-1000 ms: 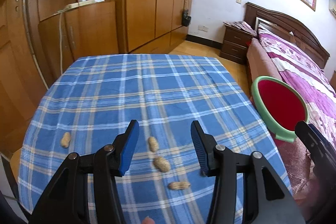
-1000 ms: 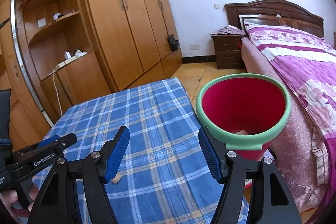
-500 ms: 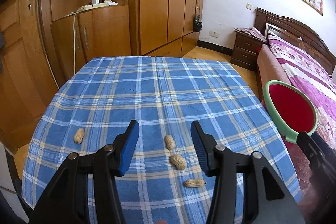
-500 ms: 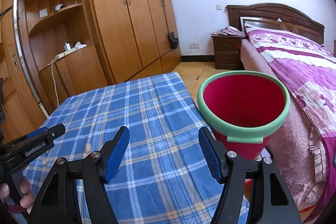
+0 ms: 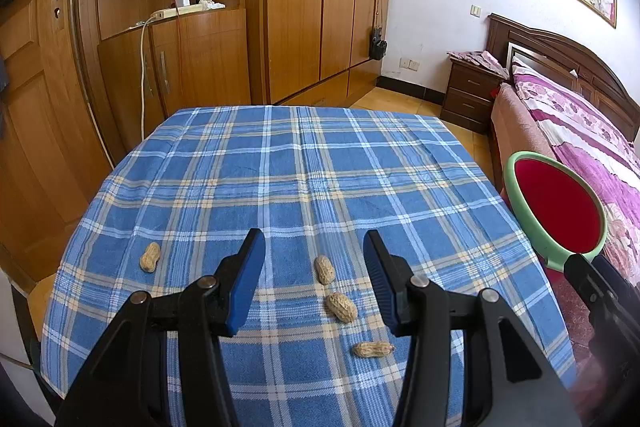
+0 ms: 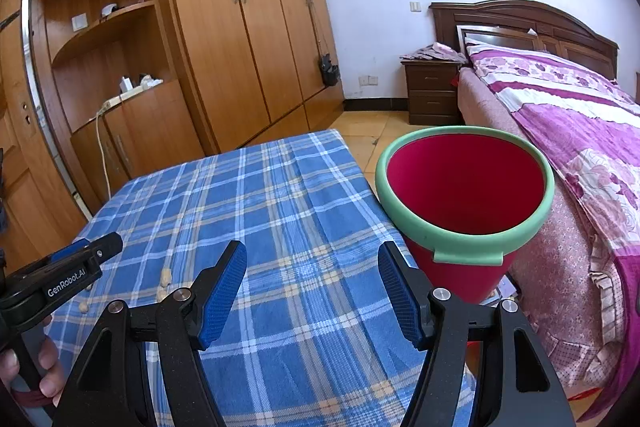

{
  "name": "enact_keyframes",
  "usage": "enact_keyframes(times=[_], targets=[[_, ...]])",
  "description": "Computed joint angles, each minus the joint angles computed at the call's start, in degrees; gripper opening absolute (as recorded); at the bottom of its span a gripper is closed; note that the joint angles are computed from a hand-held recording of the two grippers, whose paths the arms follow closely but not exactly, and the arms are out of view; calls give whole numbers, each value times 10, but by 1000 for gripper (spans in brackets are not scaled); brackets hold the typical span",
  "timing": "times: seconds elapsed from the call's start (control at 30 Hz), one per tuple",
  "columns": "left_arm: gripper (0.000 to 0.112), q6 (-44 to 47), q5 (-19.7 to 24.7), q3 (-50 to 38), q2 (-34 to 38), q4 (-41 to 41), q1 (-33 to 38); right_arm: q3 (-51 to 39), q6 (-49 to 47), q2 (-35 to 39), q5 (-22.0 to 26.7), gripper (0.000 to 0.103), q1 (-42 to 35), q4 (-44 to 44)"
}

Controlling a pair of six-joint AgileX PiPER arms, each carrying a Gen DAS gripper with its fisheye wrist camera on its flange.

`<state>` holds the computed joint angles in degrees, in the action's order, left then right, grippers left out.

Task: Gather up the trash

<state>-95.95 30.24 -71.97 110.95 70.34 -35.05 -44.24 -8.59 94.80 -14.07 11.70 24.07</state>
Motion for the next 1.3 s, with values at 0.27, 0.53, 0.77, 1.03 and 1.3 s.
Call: enact_keyframes(times=[0.27,0.53,0.77,1.03,1.3], targets=[[51,2,1,-1,0,-2,0,0,0,1,-1,70,0,1],[51,1,2,-1,0,-2,-1,0,2,0,1,70,-1,-1],[51,3,2,-2,1,-3,-1,0,3,0,2,70,-1,-3],[51,5,3,-4,1,-5,-2,-1,4,-1,3,70,-2,-3],[51,7,4,-5,1,-7,-3,-1,4,-1,3,70,-3,-5]])
